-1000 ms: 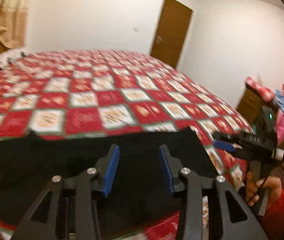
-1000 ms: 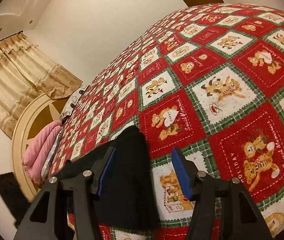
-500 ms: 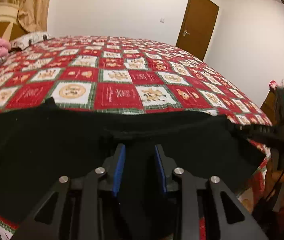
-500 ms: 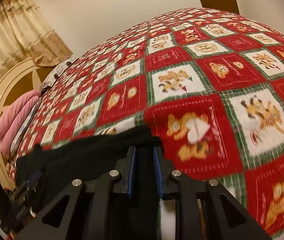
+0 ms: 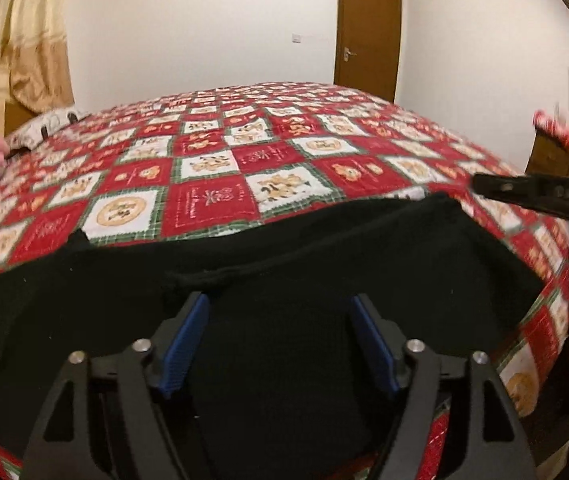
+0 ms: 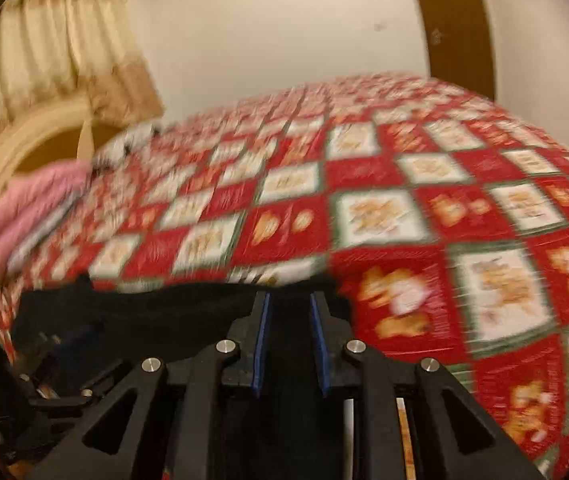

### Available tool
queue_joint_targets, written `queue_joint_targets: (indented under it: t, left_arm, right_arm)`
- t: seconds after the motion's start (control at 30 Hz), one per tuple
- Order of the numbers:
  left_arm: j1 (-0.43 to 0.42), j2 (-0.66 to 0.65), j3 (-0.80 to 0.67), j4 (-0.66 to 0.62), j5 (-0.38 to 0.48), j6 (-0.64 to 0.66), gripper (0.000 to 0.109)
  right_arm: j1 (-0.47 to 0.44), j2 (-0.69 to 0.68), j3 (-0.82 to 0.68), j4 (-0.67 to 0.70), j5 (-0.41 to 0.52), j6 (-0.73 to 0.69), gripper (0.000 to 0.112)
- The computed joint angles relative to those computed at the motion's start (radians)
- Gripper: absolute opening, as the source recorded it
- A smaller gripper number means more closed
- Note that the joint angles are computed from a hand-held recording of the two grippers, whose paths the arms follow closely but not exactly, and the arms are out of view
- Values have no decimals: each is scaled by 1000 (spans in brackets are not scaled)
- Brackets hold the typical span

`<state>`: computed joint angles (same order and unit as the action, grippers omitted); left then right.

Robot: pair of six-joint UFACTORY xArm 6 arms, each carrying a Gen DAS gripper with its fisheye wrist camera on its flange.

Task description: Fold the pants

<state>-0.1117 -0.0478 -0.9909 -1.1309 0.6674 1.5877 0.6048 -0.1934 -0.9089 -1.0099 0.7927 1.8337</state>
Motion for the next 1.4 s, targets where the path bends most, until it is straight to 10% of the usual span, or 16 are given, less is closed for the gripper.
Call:
queue_joint_targets:
  t: [0.33,0.43,0.57,0.9,1.2,1.4]
  left_arm:
    - [195,76,-180,-63,84,-112,99]
    - [256,156,-258,-24,1,-196,99]
    - [302,235,-323,33,-92,-292,100]
    - [312,310,-355,211,-244,-458,100]
    - [331,411,-444,372,-210,-648,100]
    - [406,520,-608,352,33,-801,102]
  right_arm:
    - [-75,94,-55,4,-32,61,22]
    - [15,40,-38,-137,44,269,24]
    - [152,80,-105,-263,136,389,71]
    - [205,366,-346,-101,-33,213,72]
    - [245,467,-452,-70,77,88,90]
    - [250,508,-507,-26,110,8,97]
